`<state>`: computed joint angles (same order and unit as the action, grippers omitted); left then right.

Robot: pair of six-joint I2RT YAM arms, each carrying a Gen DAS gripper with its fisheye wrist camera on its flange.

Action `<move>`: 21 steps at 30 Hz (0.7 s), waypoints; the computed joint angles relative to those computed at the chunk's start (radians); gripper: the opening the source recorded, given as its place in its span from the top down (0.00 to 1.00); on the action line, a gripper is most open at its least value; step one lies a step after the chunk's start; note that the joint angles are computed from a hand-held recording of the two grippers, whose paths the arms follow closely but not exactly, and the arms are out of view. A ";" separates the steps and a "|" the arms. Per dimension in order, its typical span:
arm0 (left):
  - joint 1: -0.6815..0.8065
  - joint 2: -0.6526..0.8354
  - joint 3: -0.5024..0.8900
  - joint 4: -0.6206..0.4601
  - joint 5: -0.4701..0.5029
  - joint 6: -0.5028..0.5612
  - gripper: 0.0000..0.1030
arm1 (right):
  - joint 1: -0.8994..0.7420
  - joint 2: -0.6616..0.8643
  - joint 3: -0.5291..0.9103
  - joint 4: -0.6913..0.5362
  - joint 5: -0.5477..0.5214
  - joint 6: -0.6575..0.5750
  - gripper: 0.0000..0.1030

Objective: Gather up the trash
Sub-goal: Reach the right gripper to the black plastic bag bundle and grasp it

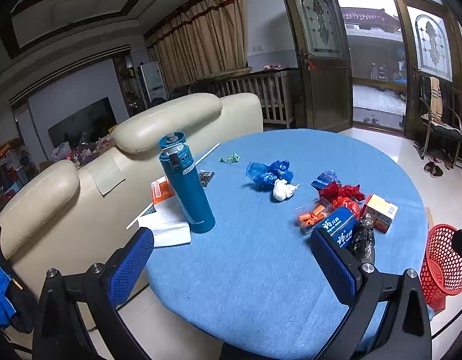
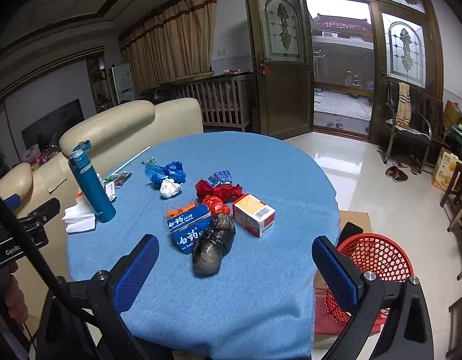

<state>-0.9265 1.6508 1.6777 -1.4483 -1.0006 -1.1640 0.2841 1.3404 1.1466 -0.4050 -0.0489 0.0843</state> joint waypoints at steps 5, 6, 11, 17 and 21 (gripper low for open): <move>0.005 0.011 -0.003 0.005 0.015 0.006 0.00 | 0.009 -0.037 -0.022 -0.025 -0.003 0.015 0.00; 0.006 0.014 -0.003 0.006 0.019 0.008 0.00 | 0.011 -0.051 -0.028 -0.034 -0.003 0.019 0.00; 0.011 0.028 0.001 -0.001 0.029 0.004 0.00 | 0.007 -0.081 -0.043 -0.068 -0.017 0.029 0.00; 0.022 0.039 -0.002 0.005 0.045 0.016 0.00 | 0.000 -0.066 -0.042 -0.072 -0.023 0.030 0.00; 0.030 0.037 -0.019 0.022 0.058 0.026 0.00 | -0.003 -0.045 -0.018 -0.109 -0.028 0.030 0.00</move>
